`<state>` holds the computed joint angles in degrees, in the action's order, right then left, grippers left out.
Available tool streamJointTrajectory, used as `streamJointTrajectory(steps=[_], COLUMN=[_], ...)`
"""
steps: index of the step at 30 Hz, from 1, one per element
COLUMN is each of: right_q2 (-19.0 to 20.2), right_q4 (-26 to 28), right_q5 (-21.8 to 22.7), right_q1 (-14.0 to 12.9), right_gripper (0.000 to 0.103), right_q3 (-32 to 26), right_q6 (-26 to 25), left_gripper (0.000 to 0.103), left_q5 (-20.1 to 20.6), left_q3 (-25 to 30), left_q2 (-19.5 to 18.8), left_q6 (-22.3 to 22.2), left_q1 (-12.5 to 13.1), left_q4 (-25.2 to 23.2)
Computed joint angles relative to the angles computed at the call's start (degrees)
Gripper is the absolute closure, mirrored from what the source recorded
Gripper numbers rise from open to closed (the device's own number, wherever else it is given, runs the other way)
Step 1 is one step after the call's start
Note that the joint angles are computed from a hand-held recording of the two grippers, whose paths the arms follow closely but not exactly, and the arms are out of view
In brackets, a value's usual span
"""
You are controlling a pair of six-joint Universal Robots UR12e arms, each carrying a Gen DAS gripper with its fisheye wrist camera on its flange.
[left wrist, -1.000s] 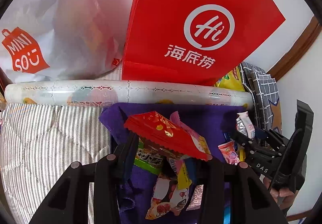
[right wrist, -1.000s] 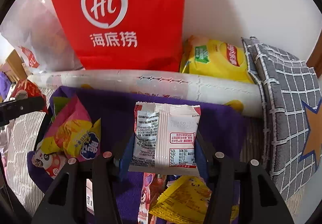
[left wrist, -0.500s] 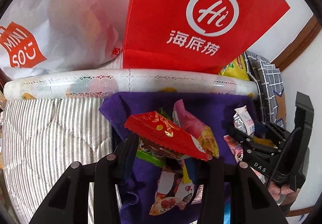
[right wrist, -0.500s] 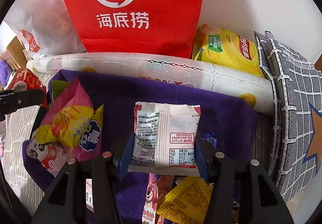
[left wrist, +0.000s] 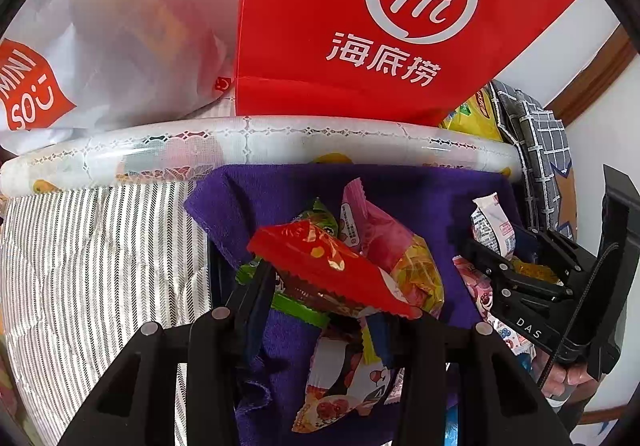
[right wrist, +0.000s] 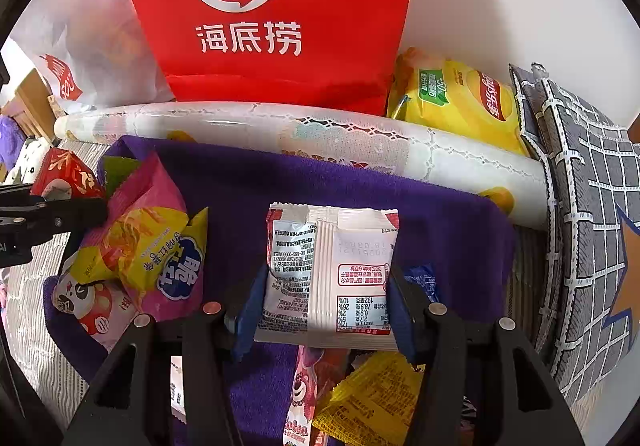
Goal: Organize snacks
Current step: 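Lower and open the right tool to drop the white packet while the left tool releases the red bag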
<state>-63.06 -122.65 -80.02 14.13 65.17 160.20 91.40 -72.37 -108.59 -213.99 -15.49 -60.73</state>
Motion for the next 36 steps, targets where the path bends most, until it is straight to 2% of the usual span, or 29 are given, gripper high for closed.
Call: streamJointTrajectory(steps=[5, 9, 20, 23, 27, 36], right_q2=[-0.01, -0.13, -0.44, -0.78, -1.42, -2.7], right_q4=[-0.06, -0.38, -0.94, -1.5, -2.15, -3.71], right_q5=[-0.59, -0.05, 0.61, 0.7, 0.89, 0.52], right_q1=[0.3, 0.51, 0.43, 0.34, 0.13, -0.19], right_gripper=[0.047, 0.041, 0.04, 0.04, 0.04, 0.039], right_q3=[0.03, 0.19, -0.14, 0.06, 0.46, 1.39], right_q6=[-0.32, -0.75, -1.6, -1.32, -1.28, -0.67], left_gripper=[0.062, 0.062, 0.062, 0.055, 0.053, 0.044], left_q5=[0.02, 0.08, 0.61, 0.79, 0.61, 0.62], left_q3=[-0.02, 0.28, 0.91, 0.81, 0.42, 0.7], left_q2=[-0.09, -0.44, -0.73, -0.62, -0.24, 0.12], left_q6=[0.23, 0.94, 2.18, 2.65, 4.89, 7.19], left_q1=[-0.05, -0.19, -0.49, -0.63, -1.1, -1.94], left_q4=[0.67, 0.45, 0.0, 0.57, 2.96, 4.33])
